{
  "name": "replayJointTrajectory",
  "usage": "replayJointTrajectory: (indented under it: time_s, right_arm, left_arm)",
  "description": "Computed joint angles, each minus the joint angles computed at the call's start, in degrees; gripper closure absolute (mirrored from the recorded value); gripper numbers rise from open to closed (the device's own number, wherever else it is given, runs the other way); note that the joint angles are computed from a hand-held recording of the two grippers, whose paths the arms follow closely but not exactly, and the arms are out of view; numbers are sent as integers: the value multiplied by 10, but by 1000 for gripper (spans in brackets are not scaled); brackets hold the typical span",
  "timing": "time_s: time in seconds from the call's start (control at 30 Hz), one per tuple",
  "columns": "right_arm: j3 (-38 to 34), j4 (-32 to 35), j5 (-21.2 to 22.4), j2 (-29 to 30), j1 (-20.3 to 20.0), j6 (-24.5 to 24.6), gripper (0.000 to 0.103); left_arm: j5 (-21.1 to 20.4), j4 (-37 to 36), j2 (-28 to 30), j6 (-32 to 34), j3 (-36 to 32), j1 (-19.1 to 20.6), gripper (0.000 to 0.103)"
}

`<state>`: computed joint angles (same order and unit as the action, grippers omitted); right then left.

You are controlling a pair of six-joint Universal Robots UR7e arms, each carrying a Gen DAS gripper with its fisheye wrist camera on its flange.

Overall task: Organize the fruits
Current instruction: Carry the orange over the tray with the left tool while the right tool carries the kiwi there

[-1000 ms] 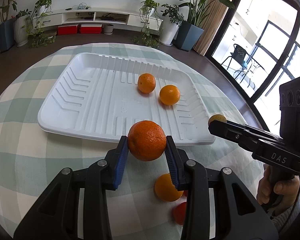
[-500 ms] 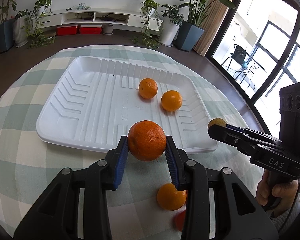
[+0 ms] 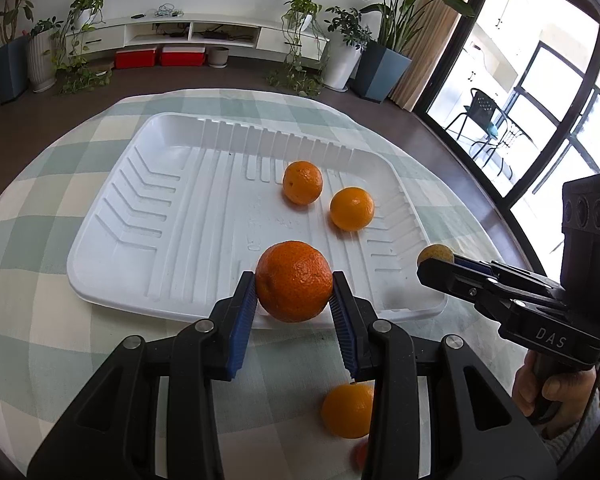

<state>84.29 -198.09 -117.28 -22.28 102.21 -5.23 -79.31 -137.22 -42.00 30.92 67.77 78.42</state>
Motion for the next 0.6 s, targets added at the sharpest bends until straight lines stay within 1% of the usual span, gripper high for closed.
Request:
replayJointTrajectory:
  time_s: [0.2, 0.23, 0.6]
  right_arm:
    - [-4, 11, -1, -2, -7, -3, 76]
    - [-14, 17, -2, 3, -6, -2, 76]
    - [-25, 26, -12, 12, -5, -2, 76]
  left_arm:
    - [4, 8, 11, -4, -16, 2, 69]
    - [4, 9, 13, -5, -19, 2, 69]
    - [8, 18, 29, -4, -40, 2, 69]
